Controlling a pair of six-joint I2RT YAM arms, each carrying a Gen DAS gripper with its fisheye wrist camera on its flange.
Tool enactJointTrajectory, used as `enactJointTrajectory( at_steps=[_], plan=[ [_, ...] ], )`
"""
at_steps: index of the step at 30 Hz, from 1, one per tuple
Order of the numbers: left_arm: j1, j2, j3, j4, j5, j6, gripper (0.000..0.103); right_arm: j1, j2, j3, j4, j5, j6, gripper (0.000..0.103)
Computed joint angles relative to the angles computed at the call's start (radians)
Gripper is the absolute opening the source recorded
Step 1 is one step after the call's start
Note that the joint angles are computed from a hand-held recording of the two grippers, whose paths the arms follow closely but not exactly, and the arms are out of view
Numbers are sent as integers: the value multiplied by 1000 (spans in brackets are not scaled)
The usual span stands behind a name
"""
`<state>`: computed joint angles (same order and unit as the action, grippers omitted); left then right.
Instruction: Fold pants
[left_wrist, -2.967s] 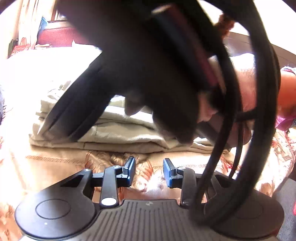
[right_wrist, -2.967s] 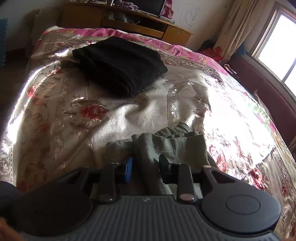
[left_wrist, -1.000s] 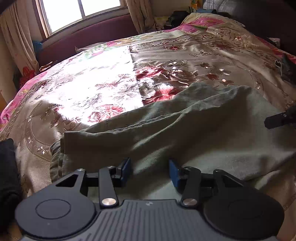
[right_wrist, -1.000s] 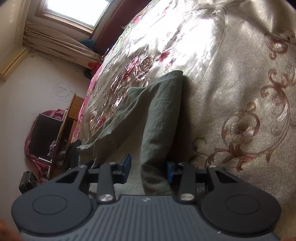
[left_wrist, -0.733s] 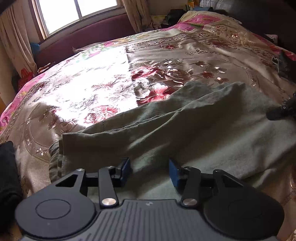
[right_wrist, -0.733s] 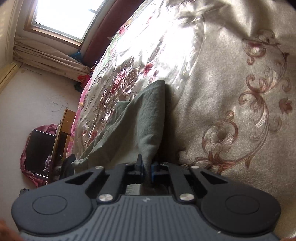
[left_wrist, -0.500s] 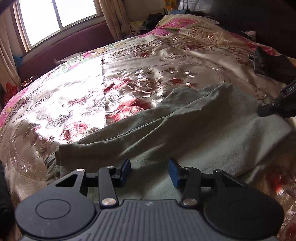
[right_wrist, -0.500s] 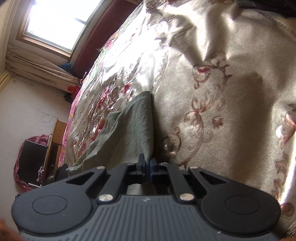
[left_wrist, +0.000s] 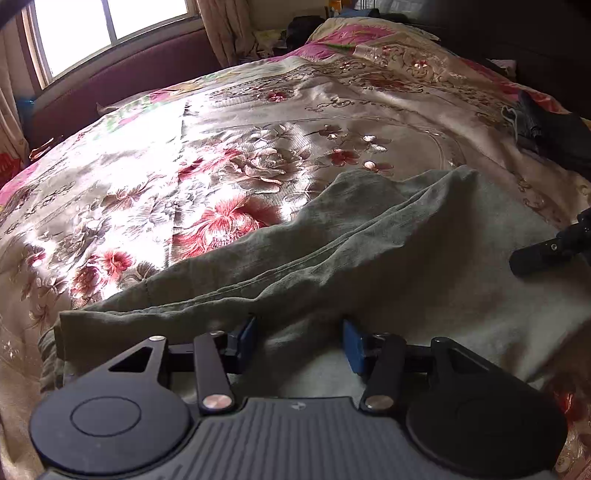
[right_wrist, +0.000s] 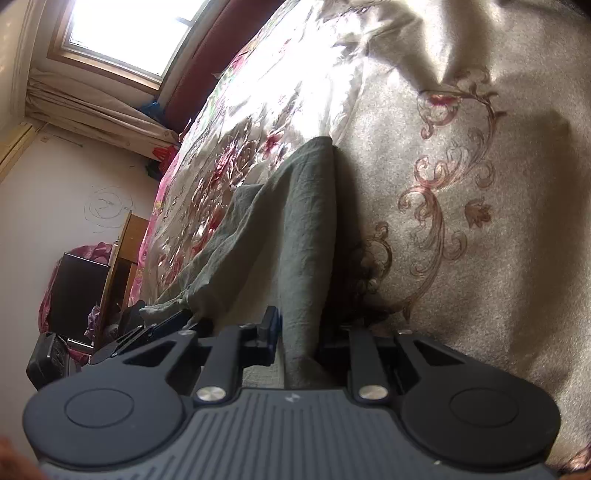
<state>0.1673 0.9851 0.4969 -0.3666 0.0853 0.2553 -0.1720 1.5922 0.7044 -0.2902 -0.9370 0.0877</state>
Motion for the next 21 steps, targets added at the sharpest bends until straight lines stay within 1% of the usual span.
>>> enactJointTrajectory(
  at_steps=[1,2,3,5,7,9,12,14,15,16,18,19,21],
  plan=[
    [21,3,3,-2,15,5,69,-7,2,2,-10,-1,-2,8],
    [41,-2,9,-10,21,12,69,-14,2,3,-18,-3,-7,7],
    [59,-17,11,-14,21,23,69,-41,0,1,-44,-8,-40,6],
    [99,-34,11,-9,20,41,69,-59,1,-3,-53,-14,-48,5],
    [144,3,17,2,16,56,69,-67,2,-5,-53,-12,-52,4],
    [198,21,7,19,63,85,70,-67,-4,-5,-57,-7,-54,4],
    [209,-22,18,5,73,52,69,-64,-25,2,-91,15,-81,4],
    [239,-65,15,14,107,37,69,-56,-36,4,-102,31,-81,4],
    [247,-52,21,15,110,44,69,-55,-36,6,-104,32,-79,4],
    [245,-32,19,21,94,62,69,-45,-38,6,-96,39,-59,4],
    [231,19,4,51,21,97,69,-41,-46,4,-89,47,-43,4],
    [245,14,-11,62,33,105,69,-38,-55,2,-89,51,-39,5],
    [283,-42,-20,30,81,87,69,-26,-83,-3,-93,67,-23,5]
  ],
)
